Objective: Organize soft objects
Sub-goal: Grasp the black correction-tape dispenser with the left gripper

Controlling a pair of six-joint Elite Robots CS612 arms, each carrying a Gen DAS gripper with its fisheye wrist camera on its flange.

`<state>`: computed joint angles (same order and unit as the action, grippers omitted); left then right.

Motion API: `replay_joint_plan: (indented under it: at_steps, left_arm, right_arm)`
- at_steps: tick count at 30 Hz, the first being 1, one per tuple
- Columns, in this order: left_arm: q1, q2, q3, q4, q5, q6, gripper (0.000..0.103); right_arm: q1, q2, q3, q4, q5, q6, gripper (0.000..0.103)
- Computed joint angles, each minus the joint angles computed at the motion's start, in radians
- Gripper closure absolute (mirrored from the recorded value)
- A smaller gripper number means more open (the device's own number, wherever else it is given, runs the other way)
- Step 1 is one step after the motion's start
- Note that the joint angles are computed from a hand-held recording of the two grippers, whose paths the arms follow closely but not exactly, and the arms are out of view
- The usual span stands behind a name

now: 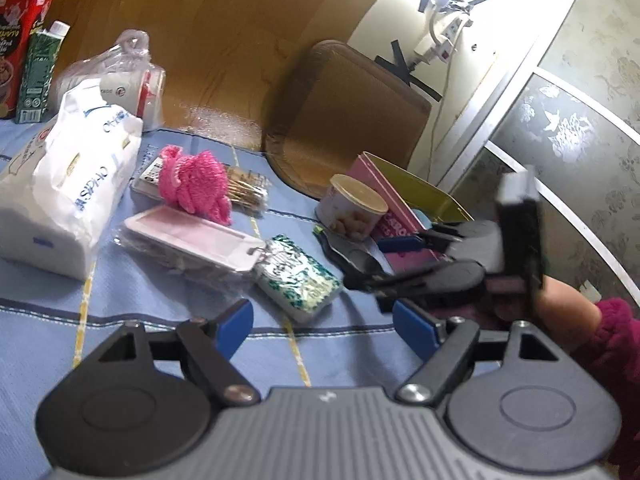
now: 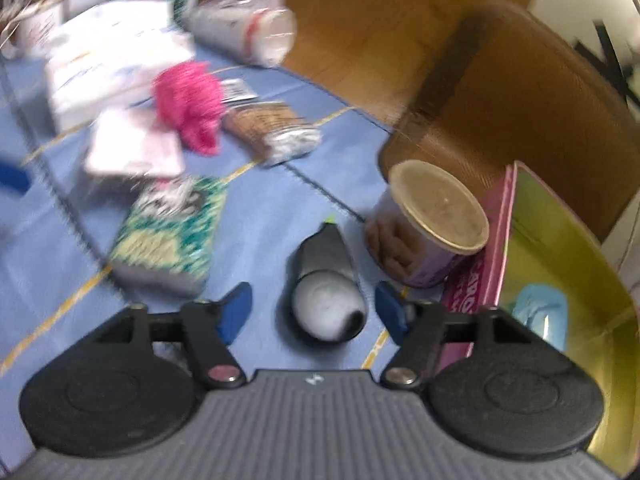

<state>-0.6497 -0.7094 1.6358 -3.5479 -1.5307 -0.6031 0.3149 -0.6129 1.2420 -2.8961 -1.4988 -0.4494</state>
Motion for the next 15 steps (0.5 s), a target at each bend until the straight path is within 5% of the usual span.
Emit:
replay_joint_plan:
  at_steps: [3, 4, 5, 7, 10, 15]
  left_arm:
    - [-0.006, -0.004, 0.000, 0.006, 0.008, 0.005, 0.024]
    - [-0.008, -0.006, 0.001, 0.008, 0.010, 0.005, 0.024]
    - [-0.009, -0.007, 0.002, 0.010, 0.013, 0.005, 0.024]
    - [-0.012, -0.009, 0.004, 0.014, 0.016, 0.005, 0.024]
    - [-0.010, -0.010, 0.002, 0.027, -0.005, 0.000, 0.024]
    - [-0.001, 0.008, -0.037, 0.069, -0.130, 0.013, 0.023]
  right_arm:
    - [-0.005, 0.019, -0.055, 0.114, 0.045, 0.074, 0.033]
    - [-0.009, 0.021, -0.072, 0.158, 0.068, 0.104, 0.036]
    - [-0.014, 0.020, -0.079, 0.190, 0.098, 0.130, 0.052]
    - [-0.023, 0.007, -0.067, 0.222, 0.167, 0.139, 0.052]
    - [-0.019, -0.032, 0.027, 0.137, 0.165, 0.126, 0.052]
    - [-0.042, -0.106, 0.246, -0.086, 0.260, 0.161, 0.052]
